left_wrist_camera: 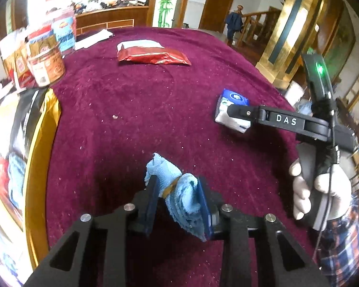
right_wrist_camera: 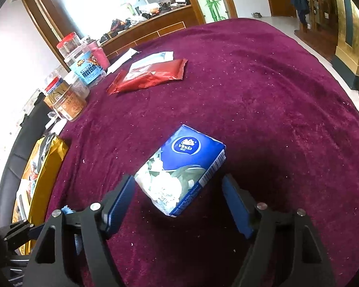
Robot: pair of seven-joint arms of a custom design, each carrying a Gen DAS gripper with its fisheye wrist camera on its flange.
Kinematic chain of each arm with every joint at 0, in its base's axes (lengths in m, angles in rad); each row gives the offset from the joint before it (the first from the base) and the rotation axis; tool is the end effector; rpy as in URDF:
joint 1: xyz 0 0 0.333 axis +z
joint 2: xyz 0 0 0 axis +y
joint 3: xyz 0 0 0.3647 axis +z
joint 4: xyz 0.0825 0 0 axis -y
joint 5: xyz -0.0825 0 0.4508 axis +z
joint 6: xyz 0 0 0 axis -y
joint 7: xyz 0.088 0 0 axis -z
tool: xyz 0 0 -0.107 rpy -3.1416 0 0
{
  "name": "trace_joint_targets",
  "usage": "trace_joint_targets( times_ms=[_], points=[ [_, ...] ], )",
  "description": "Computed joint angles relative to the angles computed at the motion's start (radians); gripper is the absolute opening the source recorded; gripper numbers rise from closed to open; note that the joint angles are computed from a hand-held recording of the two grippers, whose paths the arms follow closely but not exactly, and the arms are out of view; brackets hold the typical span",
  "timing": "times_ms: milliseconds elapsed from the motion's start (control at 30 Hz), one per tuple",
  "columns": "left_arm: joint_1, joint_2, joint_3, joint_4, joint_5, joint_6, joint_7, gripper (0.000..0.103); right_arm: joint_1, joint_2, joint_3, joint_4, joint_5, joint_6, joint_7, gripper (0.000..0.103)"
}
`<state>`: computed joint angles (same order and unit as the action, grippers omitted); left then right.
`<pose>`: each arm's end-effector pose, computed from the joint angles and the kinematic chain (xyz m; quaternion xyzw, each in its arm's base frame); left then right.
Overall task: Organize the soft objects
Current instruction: 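Grasp the light-blue knotted cloth with the left gripper while the right gripper holds the tissue pack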
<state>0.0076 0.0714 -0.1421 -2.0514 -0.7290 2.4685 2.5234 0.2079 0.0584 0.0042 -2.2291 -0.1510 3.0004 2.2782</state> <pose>0.6486 -0.0849 0.4539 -0.4504 0.8354 -0.3113 0.0489 0.6173 0.1440 0.4343 -0.5355 0.7687 -0.1453 0.3182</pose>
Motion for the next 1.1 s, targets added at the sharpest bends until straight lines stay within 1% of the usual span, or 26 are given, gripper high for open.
trace_joint_targets(
  times_ms=[67,133,233,333,367,400,433,467,500,533,633,733,767,833,867,933,967,1033,1067,1100],
  points=[
    [-0.003,0.006,-0.001,-0.001,0.011,0.016,-0.014,0.062,0.001,-0.001,-0.001,-0.003,-0.003,0.004,0.006,0.074],
    [-0.009,0.010,-0.006,-0.009,0.014,0.056,-0.025,0.071,0.001,-0.001,-0.003,-0.003,-0.012,0.004,0.010,0.074],
    [-0.018,0.023,-0.016,-0.005,0.032,0.067,-0.042,0.072,-0.001,-0.001,-0.001,-0.005,-0.004,0.008,0.000,0.076],
    [-0.034,0.049,-0.027,-0.003,0.085,0.106,-0.069,0.071,-0.004,-0.002,0.002,-0.009,0.017,0.017,-0.022,0.077],
    [-0.034,0.051,-0.033,-0.011,0.078,0.135,-0.058,0.059,-0.004,-0.002,0.002,-0.010,0.019,0.018,-0.022,0.077],
    [-0.034,0.047,-0.040,-0.025,0.068,0.174,-0.034,0.049,-0.004,-0.002,0.003,-0.011,0.025,0.022,-0.027,0.077],
    [-0.035,0.044,-0.041,-0.031,0.079,0.193,-0.035,0.032,-0.004,-0.002,0.003,-0.011,0.028,0.025,-0.028,0.078],
    [-0.027,0.040,-0.042,-0.031,0.063,0.181,-0.019,0.032,-0.005,-0.001,0.005,-0.013,0.038,0.030,-0.037,0.079],
    [-0.012,0.038,-0.039,-0.017,0.029,0.120,-0.004,0.031,-0.005,-0.001,0.006,-0.013,0.044,0.032,-0.044,0.079],
    [-0.002,0.032,-0.034,-0.013,0.010,0.083,0.007,0.031,-0.003,0.000,0.005,-0.011,0.043,0.031,-0.044,0.080],
    [0.004,-0.001,-0.024,-0.037,-0.039,0.081,0.063,0.031,0.003,0.003,-0.001,-0.008,0.020,0.031,-0.031,0.083],
    [0.011,-0.039,-0.003,-0.059,-0.100,0.045,0.111,0.031,0.005,0.006,-0.002,-0.007,0.012,0.035,-0.028,0.085],
    [0.015,-0.055,0.008,-0.070,-0.126,0.030,0.130,0.031,0.001,0.008,0.005,-0.008,0.036,0.044,-0.051,0.088],
    [0.022,-0.080,0.030,-0.081,-0.162,-0.009,0.157,0.031,-0.024,0.014,0.043,-0.006,0.166,0.056,-0.176,0.094],
    [0.025,-0.090,0.040,-0.084,-0.173,-0.023,0.165,0.031,-0.033,0.017,0.056,0.001,0.208,0.048,-0.215,0.094],
    [0.035,-0.108,0.064,-0.086,-0.197,-0.061,0.179,0.031,0.002,0.024,0.016,0.036,0.134,-0.029,-0.134,0.094],
    [0.044,-0.119,0.079,-0.088,-0.214,-0.085,0.189,0.031,0.017,0.031,0.001,0.066,0.082,-0.093,-0.079,0.094],
    [0.062,-0.134,0.105,-0.091,-0.239,-0.113,0.203,0.031,0.033,0.059,-0.009,0.149,0.012,-0.249,0.000,0.094],
    [0.069,-0.135,0.113,-0.091,-0.246,-0.119,0.207,0.031,0.036,0.071,-0.009,0.176,-0.006,-0.296,0.021,0.094],
    [0.083,-0.139,0.127,-0.091,-0.257,-0.129,0.208,0.031,0.043,0.093,-0.012,0.221,-0.036,-0.366,0.051,0.094]
  ],
)
